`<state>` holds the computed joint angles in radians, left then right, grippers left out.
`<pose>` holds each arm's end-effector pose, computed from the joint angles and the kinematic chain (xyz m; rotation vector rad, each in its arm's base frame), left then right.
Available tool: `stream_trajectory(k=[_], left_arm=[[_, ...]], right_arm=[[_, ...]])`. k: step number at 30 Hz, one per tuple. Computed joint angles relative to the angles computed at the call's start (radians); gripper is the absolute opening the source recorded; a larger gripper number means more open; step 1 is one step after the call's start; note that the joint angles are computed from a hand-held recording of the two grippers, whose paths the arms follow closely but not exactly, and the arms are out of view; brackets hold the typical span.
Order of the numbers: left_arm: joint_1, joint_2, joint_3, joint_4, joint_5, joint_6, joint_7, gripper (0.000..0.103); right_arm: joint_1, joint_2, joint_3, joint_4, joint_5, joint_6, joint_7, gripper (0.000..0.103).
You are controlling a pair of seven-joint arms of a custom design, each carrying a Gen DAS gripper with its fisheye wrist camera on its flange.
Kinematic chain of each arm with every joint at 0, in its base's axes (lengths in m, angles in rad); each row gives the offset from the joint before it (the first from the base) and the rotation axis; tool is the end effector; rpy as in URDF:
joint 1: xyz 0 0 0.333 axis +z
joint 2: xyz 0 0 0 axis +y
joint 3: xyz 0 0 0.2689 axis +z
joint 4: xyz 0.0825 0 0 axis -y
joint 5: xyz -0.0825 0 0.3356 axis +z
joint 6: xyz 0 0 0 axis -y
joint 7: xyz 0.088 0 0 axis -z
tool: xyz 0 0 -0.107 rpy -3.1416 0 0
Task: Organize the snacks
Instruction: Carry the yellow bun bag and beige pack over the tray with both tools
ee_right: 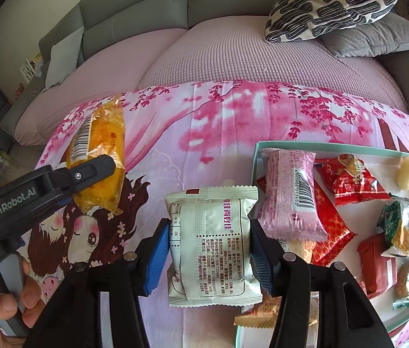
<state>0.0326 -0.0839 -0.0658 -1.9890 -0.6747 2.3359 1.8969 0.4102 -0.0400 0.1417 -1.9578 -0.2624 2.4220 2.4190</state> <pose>0.5290 -0.0286 0.5184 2.0898 -2.0682 1.0808 0.4635 0.2852 0.5172 -1.7298 1.9937 -0.3602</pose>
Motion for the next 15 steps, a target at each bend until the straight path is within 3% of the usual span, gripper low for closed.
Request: stream_trajectory(k=[7,15], left_arm=[[-0.026,-0.124,0.008,-0.122,-0.045,0.022,0.039,0.039],[-0.070,-0.175,0.009,-0.143,-0.066,0.070,0.066,0.039]], right_arm=[[-0.004,-0.134,0.012,-0.141,-0.022,0.040,0.090,0.056],[-0.031,-0.207,0.017,-0.214,-0.048,0.064,0.155,0.056]])
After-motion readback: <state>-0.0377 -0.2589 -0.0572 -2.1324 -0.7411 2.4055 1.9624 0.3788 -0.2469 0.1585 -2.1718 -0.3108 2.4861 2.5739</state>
